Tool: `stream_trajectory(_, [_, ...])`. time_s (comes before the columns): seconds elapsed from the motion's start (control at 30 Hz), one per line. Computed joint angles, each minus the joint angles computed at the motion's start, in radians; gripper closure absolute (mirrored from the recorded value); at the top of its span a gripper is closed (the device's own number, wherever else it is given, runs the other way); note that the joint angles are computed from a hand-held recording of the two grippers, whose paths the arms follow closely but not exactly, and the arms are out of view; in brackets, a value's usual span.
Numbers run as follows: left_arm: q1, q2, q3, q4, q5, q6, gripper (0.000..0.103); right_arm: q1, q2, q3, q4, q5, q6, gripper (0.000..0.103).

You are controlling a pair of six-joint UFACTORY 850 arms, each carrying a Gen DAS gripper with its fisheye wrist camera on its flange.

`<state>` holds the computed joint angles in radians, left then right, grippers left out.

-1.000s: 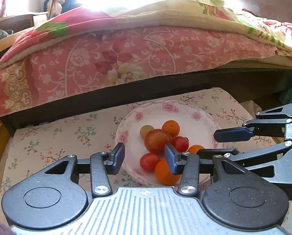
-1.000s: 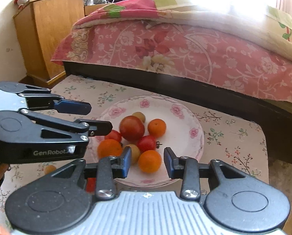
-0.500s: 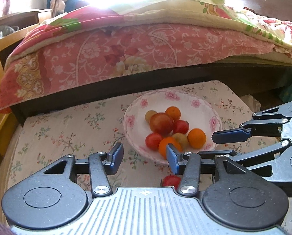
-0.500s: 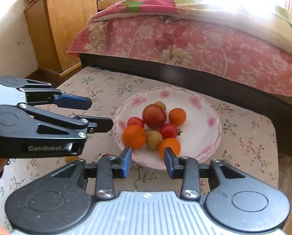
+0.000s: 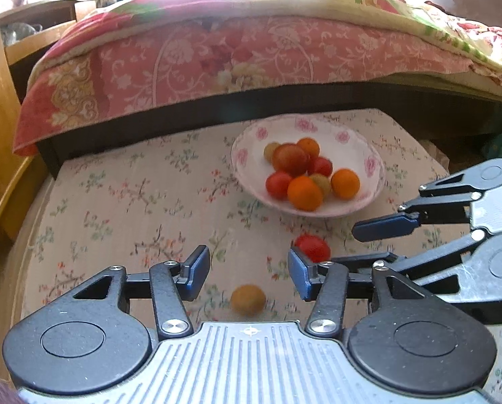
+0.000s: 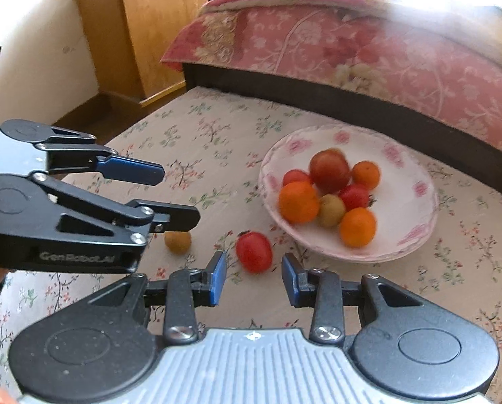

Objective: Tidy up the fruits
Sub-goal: 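Move both open grippers toward the red tomato and brown fruit on the cloth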

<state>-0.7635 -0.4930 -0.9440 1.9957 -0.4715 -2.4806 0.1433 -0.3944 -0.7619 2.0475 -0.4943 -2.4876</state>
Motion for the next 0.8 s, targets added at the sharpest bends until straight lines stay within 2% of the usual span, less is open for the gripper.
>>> stream_trajectory(0.43, [0.012, 0.002, 0.028, 0.044, 0.052, -0.021, 0.041, 0.022, -0.086, -0.065, -0.004, -0.006, 0.014, 0.064])
stream_trajectory(0.53, [0.012, -0.004, 0.026, 0.048, 0.061, -0.014, 0.04, 0.036, -0.092, -0.07, 0.051, 0.006, -0.052, 0.064])
stream_trajectory(0.8, [0.016, -0.029, 0.007, 0.053, 0.087, -0.011, 0.04, 0.046, -0.106, -0.077, 0.068, 0.04, -0.086, 0.065])
